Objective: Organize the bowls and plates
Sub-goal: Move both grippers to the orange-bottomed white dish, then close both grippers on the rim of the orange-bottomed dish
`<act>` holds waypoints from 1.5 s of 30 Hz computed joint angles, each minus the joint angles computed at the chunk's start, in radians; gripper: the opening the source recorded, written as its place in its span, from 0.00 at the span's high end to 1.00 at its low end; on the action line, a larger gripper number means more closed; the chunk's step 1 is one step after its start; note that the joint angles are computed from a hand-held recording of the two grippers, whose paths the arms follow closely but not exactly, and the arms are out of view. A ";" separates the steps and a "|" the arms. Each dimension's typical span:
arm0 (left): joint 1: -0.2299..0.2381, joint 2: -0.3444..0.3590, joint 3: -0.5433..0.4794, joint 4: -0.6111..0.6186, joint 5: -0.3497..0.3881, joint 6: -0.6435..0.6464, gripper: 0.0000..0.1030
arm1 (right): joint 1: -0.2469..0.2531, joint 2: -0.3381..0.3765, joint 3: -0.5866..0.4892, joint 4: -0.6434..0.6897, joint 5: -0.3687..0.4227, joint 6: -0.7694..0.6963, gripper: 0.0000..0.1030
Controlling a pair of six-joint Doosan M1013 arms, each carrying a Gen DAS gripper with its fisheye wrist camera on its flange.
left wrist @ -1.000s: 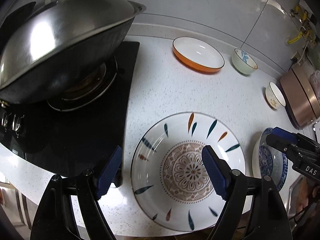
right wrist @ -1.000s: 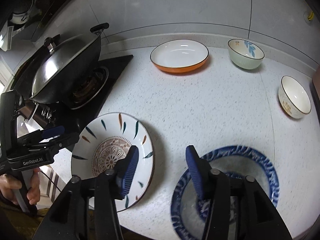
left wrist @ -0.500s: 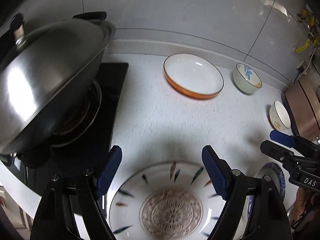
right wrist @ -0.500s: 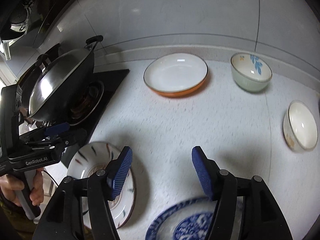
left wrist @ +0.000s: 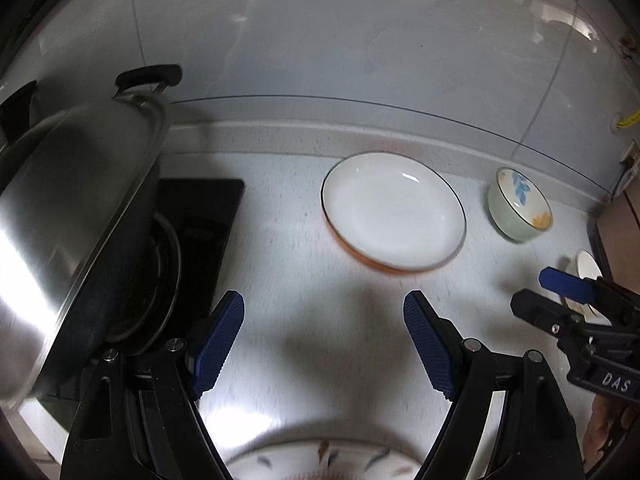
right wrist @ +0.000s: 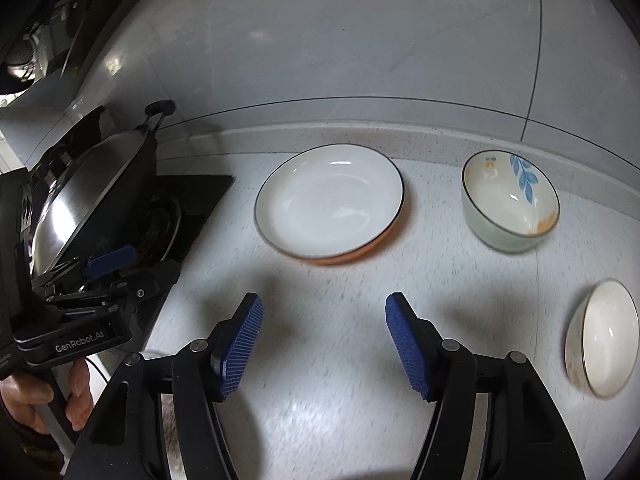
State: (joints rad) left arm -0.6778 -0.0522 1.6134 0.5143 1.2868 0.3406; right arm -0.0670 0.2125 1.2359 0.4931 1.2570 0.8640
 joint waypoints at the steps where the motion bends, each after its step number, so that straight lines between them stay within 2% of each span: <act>1: 0.021 0.007 -0.003 -0.026 -0.019 0.015 0.25 | 0.004 0.010 -0.007 -0.001 -0.003 0.003 0.37; 13: 0.227 0.097 -0.015 -0.263 -0.116 0.130 0.25 | 0.044 0.171 -0.159 -0.062 0.049 0.111 0.37; 18: 0.282 0.110 -0.002 -0.367 -0.179 0.183 0.25 | 0.061 0.224 -0.211 -0.081 0.073 0.144 0.37; 20: 0.295 0.121 -0.008 -0.387 -0.184 0.200 0.25 | 0.062 0.246 -0.237 -0.085 0.086 0.159 0.37; 27: 0.314 0.163 -0.040 -0.408 -0.168 0.269 0.26 | 0.071 0.295 -0.278 -0.094 0.107 0.201 0.37; 36: 0.309 0.187 -0.062 -0.376 -0.165 0.323 0.26 | 0.069 0.335 -0.321 -0.043 0.129 0.209 0.42; 37: 0.307 0.189 -0.064 -0.372 -0.168 0.329 0.29 | 0.066 0.336 -0.322 -0.035 0.133 0.204 0.43; 41: 0.297 0.196 -0.075 -0.352 -0.162 0.353 0.47 | 0.062 0.345 -0.328 -0.011 0.152 0.197 0.63; 43: 0.293 0.199 -0.080 -0.335 -0.142 0.350 0.49 | 0.060 0.343 -0.327 -0.022 0.144 0.187 0.70; 45: 0.293 0.200 -0.081 -0.330 -0.143 0.345 0.52 | 0.059 0.343 -0.326 -0.036 0.134 0.190 0.81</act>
